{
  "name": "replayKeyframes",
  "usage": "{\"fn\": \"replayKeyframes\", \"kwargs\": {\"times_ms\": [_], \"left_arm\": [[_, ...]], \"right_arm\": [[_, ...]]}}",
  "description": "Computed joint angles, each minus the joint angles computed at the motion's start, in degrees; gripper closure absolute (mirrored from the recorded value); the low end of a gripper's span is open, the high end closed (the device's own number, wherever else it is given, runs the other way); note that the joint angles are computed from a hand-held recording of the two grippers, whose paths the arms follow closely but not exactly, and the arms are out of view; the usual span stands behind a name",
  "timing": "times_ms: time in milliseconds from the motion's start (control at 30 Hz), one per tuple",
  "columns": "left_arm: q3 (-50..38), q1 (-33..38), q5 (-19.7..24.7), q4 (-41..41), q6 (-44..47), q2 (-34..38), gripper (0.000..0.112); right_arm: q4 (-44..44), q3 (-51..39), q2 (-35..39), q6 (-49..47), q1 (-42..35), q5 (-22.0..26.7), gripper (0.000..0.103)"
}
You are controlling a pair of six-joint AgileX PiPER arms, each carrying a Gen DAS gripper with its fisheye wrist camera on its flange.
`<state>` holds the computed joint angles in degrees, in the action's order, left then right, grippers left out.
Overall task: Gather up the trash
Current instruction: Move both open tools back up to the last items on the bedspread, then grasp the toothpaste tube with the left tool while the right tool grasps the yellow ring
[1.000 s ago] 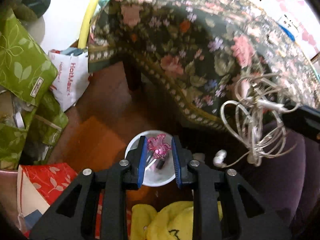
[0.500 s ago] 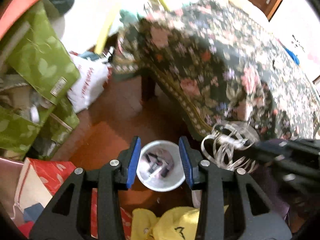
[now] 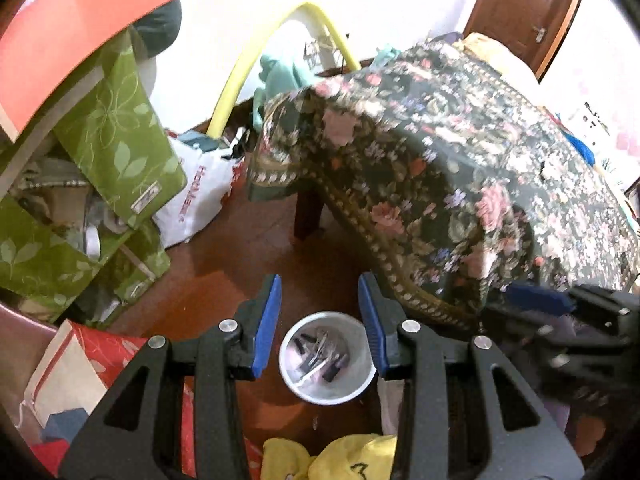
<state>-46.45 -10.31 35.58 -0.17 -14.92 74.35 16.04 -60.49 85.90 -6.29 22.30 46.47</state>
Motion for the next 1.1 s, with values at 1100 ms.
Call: {"fn": "replayKeyframes", "kwargs": {"times_ms": [1100], "left_arm": [[-61.2,-29.4,5.2,13.8,-14.7,42.2,0.045]], "right_arm": [[4.4,-16.1,2.4,-20.2,-46.5,-3.4,0.031]]}}
